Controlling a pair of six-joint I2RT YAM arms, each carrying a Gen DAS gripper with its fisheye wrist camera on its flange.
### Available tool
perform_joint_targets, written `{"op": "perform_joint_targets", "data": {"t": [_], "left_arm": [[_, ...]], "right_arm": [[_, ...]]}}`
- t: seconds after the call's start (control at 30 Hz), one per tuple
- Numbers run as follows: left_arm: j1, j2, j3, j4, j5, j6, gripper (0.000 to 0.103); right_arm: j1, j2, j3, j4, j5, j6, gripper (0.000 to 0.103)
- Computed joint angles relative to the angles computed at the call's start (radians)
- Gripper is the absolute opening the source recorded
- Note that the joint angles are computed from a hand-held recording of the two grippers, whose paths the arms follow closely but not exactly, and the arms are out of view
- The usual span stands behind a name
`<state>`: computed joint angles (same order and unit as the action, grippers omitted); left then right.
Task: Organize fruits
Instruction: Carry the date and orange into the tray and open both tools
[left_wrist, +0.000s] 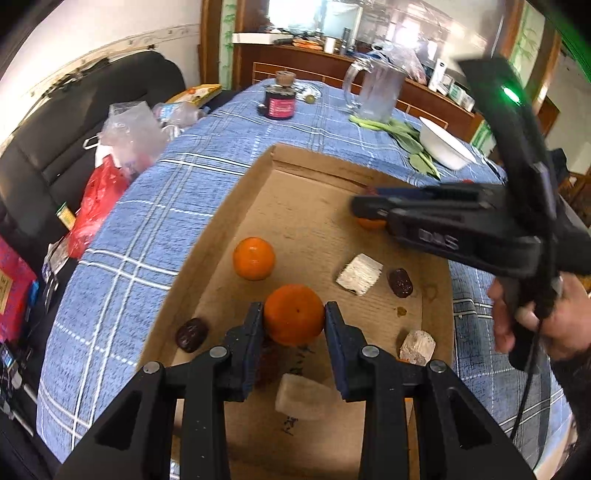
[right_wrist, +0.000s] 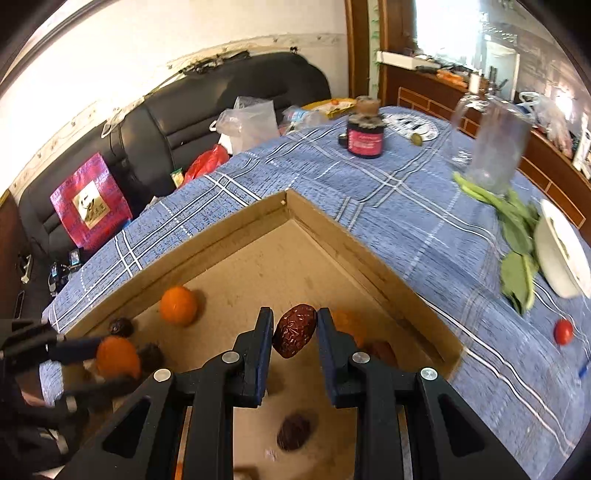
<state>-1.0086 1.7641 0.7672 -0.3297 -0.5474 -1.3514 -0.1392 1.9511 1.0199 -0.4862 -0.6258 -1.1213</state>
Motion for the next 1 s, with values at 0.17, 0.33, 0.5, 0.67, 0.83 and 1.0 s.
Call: {"op": "perform_joint_targets", "data": {"t": [0.17,0.33,0.5,0.67,0.83,1.0], "left_arm": [[0.04,0.054,0.023,0.052,0.043,0.07,0.032],[0.057,0.086,0.037,0.079,0.058,0.098,0.032],[0.064,0.103,0.042,0.102,0.064,0.121,0.032],[0.064,0.115,0.044,0.129,0.072,0.144,0.032],[0.05,0.118,0.04,0.142,0.074,0.153,0.033],[0.028,0.103,0.036,0.127,0.05,0.141,0.046]], "right_arm": [[0.073,0.044,0.017,0.053,0.046,0.051,0.026],[0.114,0.09,0.032,0.094,0.09,0.076,0.026],[0.127,0.115,0.044,0.11,0.1,0.08,0.026],[0.129,0.113,0.036,0.121,0.103,0.073,0.026],[0.129,0.107,0.028,0.13,0.107,0.074,0.026],[0.131,0.092,0.01,0.142,0.113,0.073,0.032]]}}
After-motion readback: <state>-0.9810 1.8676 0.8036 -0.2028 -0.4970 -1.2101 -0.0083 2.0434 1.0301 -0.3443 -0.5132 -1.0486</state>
